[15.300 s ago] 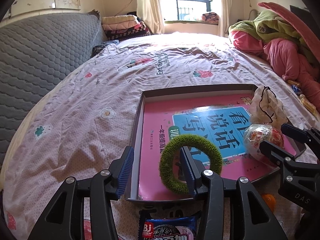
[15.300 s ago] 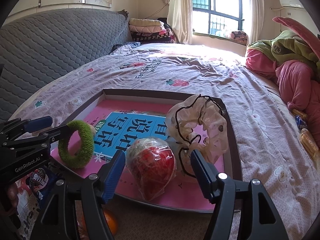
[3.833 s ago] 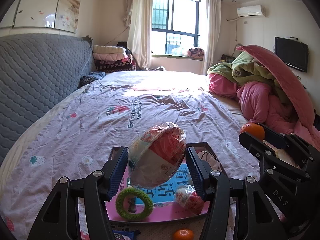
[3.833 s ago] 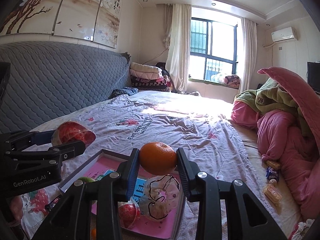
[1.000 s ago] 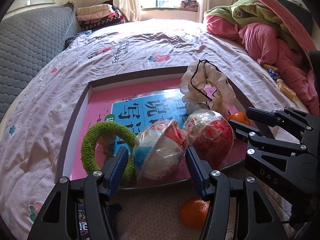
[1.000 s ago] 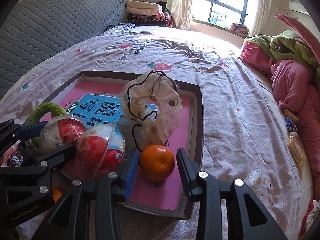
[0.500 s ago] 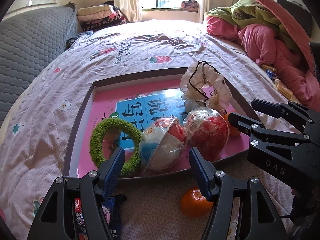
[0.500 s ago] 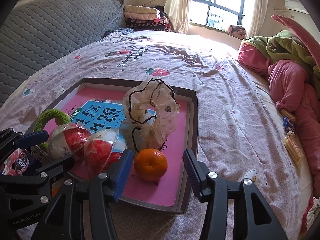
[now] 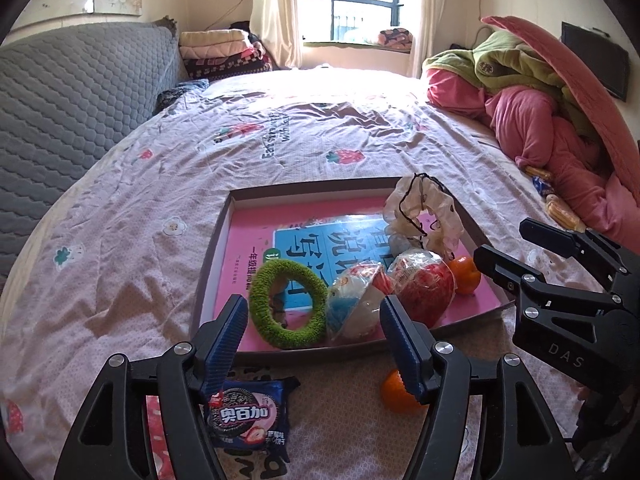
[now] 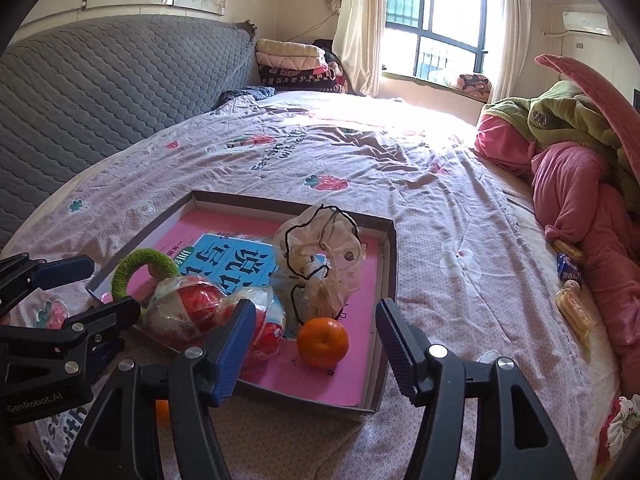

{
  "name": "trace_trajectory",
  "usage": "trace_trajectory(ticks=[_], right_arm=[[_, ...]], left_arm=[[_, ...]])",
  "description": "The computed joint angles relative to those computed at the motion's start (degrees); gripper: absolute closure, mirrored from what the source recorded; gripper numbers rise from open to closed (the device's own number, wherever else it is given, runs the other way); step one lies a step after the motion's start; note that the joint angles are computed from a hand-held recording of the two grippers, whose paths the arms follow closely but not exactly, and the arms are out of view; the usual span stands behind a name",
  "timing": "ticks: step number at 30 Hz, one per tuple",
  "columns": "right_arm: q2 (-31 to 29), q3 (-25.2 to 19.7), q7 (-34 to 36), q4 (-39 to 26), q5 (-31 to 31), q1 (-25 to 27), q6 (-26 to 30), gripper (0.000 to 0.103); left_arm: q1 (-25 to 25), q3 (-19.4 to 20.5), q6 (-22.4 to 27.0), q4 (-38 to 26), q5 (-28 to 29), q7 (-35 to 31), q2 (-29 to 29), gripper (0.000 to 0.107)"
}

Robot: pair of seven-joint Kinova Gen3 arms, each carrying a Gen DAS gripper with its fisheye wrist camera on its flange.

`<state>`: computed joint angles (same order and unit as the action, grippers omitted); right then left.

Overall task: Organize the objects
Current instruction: 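Withdraw both tools from the tray toward the blue biscuit pack and the last orange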

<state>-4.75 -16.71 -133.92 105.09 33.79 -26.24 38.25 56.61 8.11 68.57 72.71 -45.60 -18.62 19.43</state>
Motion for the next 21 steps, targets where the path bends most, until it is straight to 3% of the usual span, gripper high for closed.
trace_trajectory(ticks=[13, 21], right_arm=[[-5.21, -6.06, -9.54, 2.21, 6.44, 1.32, -1.77, 0.028], [-6.23, -8.79, -10.08, 4.11, 4.91, 1.89, -2.55, 0.025]], left_arm=[[0.31, 3.05, 4.42, 5.86, -4.58, 7.56, -5.71, 0.034], [-1.38, 5.23, 4.67, 9.01, -4.24, 9.86, -6.86, 0.034]])
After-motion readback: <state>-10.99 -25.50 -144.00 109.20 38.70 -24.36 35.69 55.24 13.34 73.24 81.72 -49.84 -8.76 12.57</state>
